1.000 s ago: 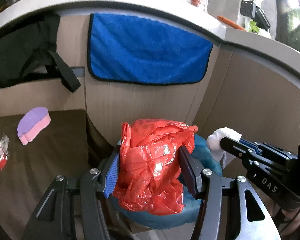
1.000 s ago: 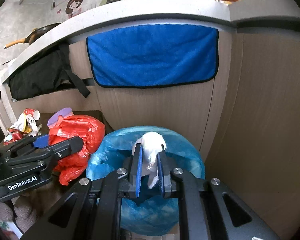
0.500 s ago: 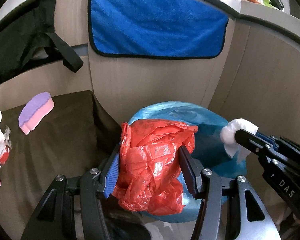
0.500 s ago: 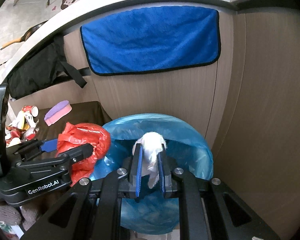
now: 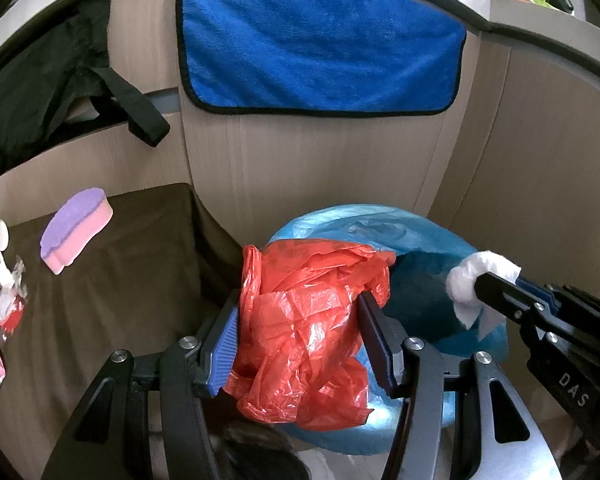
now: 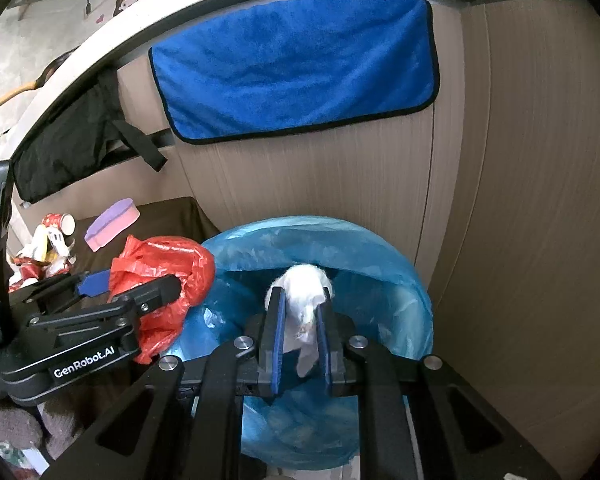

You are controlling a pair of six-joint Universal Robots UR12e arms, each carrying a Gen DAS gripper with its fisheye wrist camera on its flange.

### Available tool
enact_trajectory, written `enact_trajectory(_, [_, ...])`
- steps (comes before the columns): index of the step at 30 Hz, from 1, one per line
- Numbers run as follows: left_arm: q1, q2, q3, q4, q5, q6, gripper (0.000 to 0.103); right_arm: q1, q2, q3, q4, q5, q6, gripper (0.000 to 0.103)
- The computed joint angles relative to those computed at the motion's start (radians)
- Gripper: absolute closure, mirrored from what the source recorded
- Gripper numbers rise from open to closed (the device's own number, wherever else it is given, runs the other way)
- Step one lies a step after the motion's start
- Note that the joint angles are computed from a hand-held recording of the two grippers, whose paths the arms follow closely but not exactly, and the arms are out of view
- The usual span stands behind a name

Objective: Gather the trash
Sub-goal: 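Carry the red bag and white tissue over the blue-lined bin with both grippers, then open both grippers to drop the red bag and tissue into the bin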

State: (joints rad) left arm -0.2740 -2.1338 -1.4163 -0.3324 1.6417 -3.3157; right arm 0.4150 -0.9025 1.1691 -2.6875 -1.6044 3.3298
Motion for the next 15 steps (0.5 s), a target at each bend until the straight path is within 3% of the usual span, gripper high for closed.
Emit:
enact_trajectory(4, [0.011, -0.002, 0.002, 0.002, -0.057, -0.024, 0.046, -0.003, 0.003, -0.003, -0.003, 0.012, -0.002, 0.086])
enact_trajectory(6, [0.025, -0.004, 0.0, 0.01, -0.119, -0.035, 0.045, -0.004, 0.003, -0.001, -0.01, 0.014, -0.001, 0.072])
enact_trajectory(7, [0.031, -0.005, 0.002, 0.002, -0.14, -0.04, 0.043, -0.002, 0.003, 0.001, -0.018, 0.005, 0.003, 0.054])
enact_trajectory(8, [0.033, -0.007, 0.005, -0.004, -0.148, -0.042, 0.04, 0.0, 0.002, 0.006, -0.035, -0.004, 0.006, 0.042])
enact_trajectory(11, [0.043, -0.007, 0.005, -0.01, -0.169, -0.073, 0.029, 0.006, -0.001, 0.016, -0.066, -0.04, 0.007, 0.04])
enact_trajectory(15, [0.056, -0.005, 0.003, -0.003, -0.211, -0.129, 0.027, 0.006, -0.004, 0.016, -0.061, -0.05, 0.007, 0.04])
